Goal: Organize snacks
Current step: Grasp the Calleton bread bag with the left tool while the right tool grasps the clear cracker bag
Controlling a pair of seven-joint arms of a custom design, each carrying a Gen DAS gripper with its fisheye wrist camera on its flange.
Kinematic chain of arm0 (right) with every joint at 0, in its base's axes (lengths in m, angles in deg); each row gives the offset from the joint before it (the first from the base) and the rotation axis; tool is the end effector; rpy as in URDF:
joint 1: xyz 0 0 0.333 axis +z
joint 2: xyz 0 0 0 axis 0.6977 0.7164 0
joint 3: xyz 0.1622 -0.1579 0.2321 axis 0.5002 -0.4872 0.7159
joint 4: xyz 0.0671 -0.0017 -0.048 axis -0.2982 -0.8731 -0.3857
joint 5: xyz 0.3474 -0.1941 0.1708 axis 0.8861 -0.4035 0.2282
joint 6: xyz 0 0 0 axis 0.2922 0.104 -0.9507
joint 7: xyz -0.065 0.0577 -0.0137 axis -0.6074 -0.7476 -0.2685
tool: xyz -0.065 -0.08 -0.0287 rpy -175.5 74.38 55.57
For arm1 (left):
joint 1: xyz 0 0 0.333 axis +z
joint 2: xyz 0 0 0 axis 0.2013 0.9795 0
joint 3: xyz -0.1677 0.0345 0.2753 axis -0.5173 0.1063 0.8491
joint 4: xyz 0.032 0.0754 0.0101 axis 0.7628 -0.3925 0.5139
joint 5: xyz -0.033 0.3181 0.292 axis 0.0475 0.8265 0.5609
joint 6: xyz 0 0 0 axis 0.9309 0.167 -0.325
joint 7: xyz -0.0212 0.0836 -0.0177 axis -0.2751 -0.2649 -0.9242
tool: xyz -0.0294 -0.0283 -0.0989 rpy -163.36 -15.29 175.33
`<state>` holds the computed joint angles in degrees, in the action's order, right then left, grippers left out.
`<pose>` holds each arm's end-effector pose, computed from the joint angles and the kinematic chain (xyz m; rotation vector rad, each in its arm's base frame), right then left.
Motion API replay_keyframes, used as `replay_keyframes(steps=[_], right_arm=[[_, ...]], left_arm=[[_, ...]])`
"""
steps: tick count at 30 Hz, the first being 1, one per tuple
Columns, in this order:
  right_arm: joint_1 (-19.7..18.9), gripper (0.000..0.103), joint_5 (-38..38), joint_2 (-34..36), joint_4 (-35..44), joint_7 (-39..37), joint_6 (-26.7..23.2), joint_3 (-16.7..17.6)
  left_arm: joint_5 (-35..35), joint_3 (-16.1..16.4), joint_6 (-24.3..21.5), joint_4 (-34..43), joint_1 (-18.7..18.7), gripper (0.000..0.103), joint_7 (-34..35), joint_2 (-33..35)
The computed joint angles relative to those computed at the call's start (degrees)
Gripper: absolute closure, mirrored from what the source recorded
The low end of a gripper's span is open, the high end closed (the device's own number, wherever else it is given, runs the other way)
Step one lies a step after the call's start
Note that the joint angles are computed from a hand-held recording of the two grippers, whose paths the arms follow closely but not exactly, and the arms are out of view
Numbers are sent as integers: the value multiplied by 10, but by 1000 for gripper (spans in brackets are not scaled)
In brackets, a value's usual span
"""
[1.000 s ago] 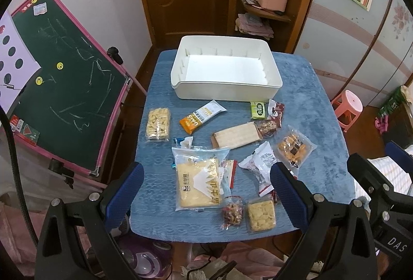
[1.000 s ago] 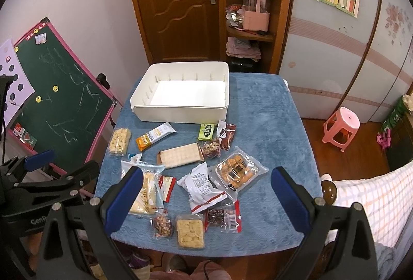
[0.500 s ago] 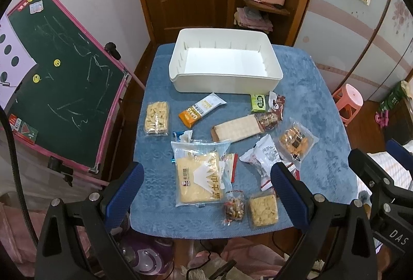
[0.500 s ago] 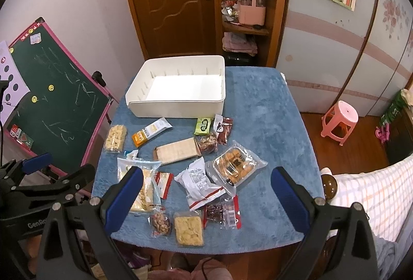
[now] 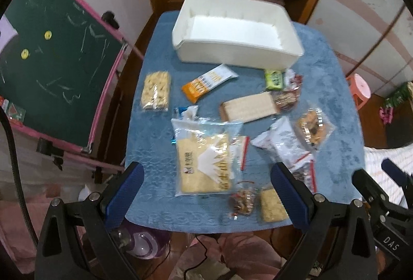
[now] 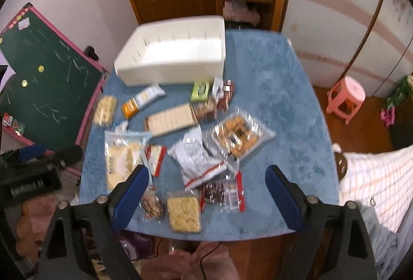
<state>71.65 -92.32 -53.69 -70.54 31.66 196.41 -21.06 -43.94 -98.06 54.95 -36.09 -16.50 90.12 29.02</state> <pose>0.4514 0.3769 0.6326 -2.2875 1.4884 -0.4971 0.4020 -0.4346 0.6444 -2.3971 1.5395 -0.2708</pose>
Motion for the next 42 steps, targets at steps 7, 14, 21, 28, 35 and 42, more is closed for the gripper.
replay_keyframes(steps=[7,14,21,28,35,42], right_arm=[[3,14,34,25,-11,-77,-64,-11],[12,26,100,63,-39,-184,-104,-17],[5,36,202,126,-20,-196,-124,-26],[10,36,223,161,20,-206,-124,-20],[15,50,244,165,28,-219,-121,-16],[9,57,264,140,20,-240,-122,-21]], left_arm=[[-76,19,55,-82,19,5,18,-17],[-152,27,121,-160,37,5,32,-26],[-221,34,197,-210,47,5,44,-20],[-214,31,198,-172,44,5,30,37],[-197,38,172,-110,36,1,17,115],[-184,44,163,-75,29,8,4,148]])
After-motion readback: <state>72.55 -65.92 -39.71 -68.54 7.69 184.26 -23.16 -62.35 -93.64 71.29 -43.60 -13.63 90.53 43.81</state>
